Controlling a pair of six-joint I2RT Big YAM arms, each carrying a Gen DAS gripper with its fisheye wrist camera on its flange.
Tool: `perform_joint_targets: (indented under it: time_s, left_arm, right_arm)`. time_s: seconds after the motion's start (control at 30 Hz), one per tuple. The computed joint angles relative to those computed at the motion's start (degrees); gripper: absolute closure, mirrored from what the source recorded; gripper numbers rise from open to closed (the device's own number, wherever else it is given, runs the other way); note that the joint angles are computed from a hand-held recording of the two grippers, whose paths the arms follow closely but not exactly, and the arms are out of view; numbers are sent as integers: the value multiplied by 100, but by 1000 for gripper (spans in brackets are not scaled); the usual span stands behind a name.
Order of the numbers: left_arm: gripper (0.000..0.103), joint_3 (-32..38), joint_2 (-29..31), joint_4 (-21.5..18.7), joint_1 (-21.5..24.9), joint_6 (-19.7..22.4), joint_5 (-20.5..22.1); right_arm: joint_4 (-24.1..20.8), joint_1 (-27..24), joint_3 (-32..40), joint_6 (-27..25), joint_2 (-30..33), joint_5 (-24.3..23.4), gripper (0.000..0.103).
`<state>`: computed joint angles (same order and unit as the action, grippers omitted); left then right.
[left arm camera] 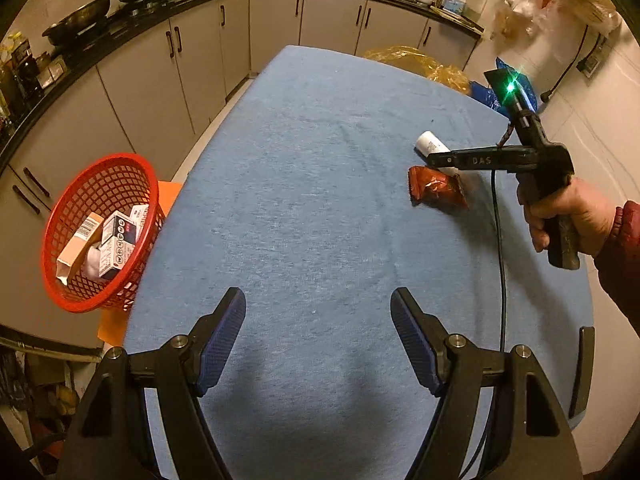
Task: Collect trash
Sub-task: 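Grasp the white spray bottle with the right gripper while the left grasps the red snack packet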
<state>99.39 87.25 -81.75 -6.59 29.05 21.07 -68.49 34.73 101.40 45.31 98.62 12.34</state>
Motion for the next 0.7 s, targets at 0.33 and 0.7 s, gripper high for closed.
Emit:
perform_joint_targets:
  time_s: [0.33,0.7]
  left_arm:
    - [29,305,320,-214,-180,-444,142]
    - [29,653,901,-417,-689,-831,341]
  right_arm:
    - [713,853,-427,1057,-261,-253,71]
    - [617,1766,-1020,2679,-1009,940,71]
